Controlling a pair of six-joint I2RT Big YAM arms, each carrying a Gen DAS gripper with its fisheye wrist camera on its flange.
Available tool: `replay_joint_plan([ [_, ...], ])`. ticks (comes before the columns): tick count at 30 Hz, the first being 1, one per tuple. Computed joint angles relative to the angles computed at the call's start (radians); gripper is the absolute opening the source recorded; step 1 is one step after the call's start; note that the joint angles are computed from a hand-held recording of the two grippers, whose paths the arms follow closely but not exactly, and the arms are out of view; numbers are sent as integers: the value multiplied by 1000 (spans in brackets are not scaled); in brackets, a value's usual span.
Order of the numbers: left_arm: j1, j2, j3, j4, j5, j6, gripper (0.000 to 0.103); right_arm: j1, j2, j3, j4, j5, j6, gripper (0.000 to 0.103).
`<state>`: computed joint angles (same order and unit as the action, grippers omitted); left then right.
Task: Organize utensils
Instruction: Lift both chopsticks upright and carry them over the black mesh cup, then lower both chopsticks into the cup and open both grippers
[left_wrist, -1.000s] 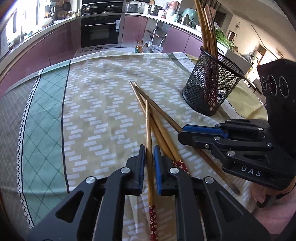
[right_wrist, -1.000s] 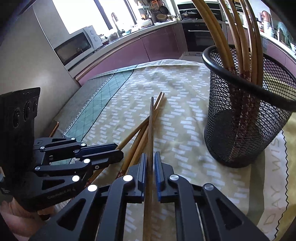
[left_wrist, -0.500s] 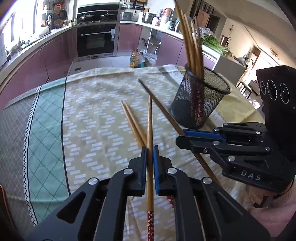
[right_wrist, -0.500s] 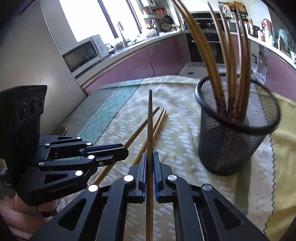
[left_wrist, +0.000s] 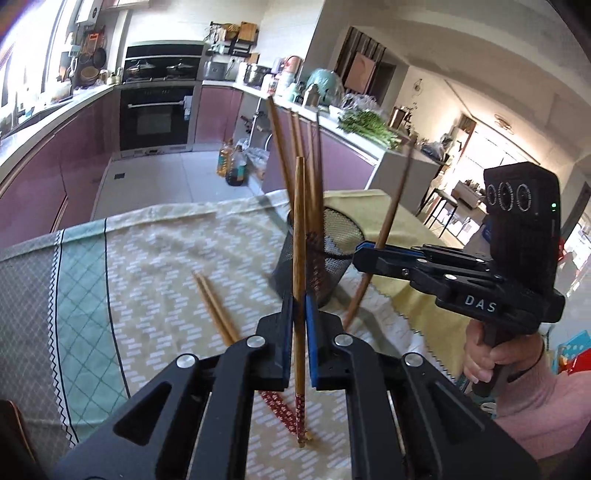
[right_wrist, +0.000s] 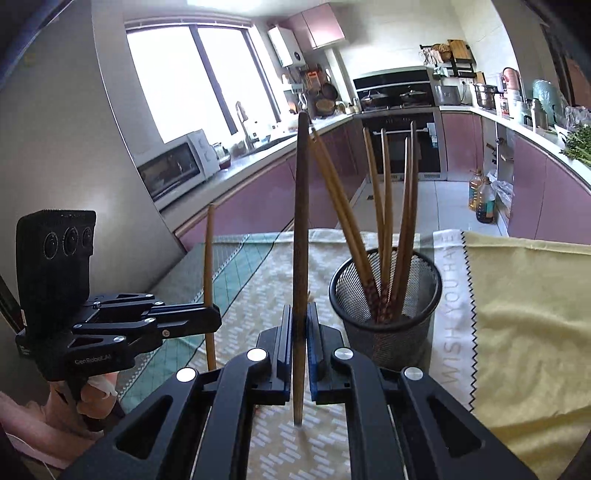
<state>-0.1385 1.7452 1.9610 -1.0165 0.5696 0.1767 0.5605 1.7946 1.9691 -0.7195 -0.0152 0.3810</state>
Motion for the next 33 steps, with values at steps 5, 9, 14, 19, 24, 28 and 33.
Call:
replay_joint_plan([
  [5, -4, -4, 26, 16, 37, -15, 7, -14, -12, -2, 29, 6, -7, 6],
  [9, -11, 8, 64, 35, 49, -42, 7, -26, -23, -5, 44, 7, -16, 6],
  [14, -17, 30, 128, 56, 57, -77, 7, -39, -33, 14, 54, 16, -42, 6],
  [19, -25, 54, 206, 60, 56, -92, 7, -45, -34, 47, 54, 38, -70, 6],
  [24, -37, 89, 295, 60, 43, -94, 7, -53, -45, 57, 70, 56, -92, 6],
  [28, -47, 120, 361, 48, 32, -95, 7, -64, -41, 74, 78, 67, -102, 6],
  [33, -66, 167, 438, 14, -5, -81, 7, -74, -11, 117, 61, 75, -100, 6],
])
